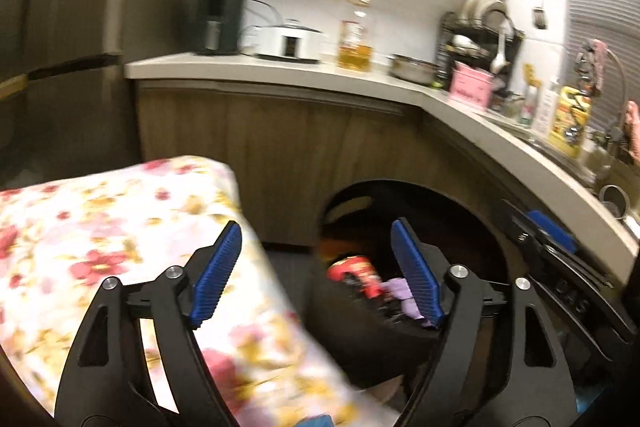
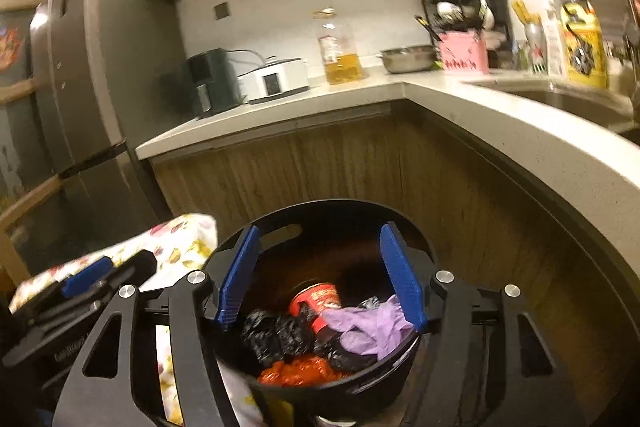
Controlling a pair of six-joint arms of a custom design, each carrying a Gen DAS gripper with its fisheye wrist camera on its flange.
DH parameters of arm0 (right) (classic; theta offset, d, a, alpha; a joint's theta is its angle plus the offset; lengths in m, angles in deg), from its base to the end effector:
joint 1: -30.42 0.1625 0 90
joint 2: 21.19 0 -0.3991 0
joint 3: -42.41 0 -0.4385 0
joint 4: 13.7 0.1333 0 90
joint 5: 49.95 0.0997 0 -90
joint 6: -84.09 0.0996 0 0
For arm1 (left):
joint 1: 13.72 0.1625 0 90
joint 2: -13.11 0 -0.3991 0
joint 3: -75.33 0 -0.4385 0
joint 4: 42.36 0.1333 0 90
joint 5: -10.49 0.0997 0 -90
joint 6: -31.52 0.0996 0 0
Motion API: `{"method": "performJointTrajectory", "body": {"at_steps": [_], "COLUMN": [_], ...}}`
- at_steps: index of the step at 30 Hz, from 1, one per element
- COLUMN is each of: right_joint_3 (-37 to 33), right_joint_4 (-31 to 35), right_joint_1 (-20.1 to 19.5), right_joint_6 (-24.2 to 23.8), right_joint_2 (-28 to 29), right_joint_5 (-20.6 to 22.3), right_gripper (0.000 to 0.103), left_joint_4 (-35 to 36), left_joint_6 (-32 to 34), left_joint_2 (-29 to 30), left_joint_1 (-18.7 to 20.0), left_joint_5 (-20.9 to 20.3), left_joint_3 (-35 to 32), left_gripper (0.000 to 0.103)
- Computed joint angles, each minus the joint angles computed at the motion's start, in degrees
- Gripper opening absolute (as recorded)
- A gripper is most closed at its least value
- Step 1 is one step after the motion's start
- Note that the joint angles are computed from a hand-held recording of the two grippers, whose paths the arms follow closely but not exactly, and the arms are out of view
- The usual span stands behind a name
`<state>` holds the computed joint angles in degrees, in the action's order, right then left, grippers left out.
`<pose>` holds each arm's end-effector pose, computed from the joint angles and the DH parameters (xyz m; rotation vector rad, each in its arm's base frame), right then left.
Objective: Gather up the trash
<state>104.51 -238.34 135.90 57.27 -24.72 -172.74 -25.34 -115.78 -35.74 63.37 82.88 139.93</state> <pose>0.2719 -0.6845 -0.1105 0.2962 -2.0581 1.5185 0.0006 -0.7291 0.2088 0.7455 2.2980 -1.2297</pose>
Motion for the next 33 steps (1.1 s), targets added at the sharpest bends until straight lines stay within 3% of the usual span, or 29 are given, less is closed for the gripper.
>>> {"method": "performJointTrajectory", "body": {"at_steps": [4, 11, 17, 25, 33], "right_joint_3": [1.04, 2.21, 4.28, 6.7, 8.52], "right_joint_4": [-0.44, -2.4, -3.77, -5.77, -8.34], "right_joint_1": [2.27, 6.47, 10.17, 14.75, 17.54], "right_joint_6": [-0.41, -3.11, -3.79, -3.97, -3.65], "right_joint_2": [0.71, 2.07, 2.69, 3.79, 4.3], "right_joint_5": [-0.85, -3.84, -7.2, -11.43, -13.0], "right_gripper": [0.086, 0.097, 0.097, 0.097, 0.097], "left_joint_4": [-6.1, -13.16, -13.67, -13.29, -12.35], "left_joint_6": [2.23, 3.54, 4.61, 3.08, 2.65], "left_joint_2": [-7.44, -20.5, -28.35, -37.46, -42.78], "left_joint_1": [0.39, 0.83, 0.82, 1.94, 2.08], "left_joint_5": [-3.75, -7.61, -11.28, -12.7, -12.79], "left_joint_3": [8.54, 21.55, 28.29, 35.65, 39.35], "left_gripper": [0.082, 0.097, 0.097, 0.097, 0.097]}}
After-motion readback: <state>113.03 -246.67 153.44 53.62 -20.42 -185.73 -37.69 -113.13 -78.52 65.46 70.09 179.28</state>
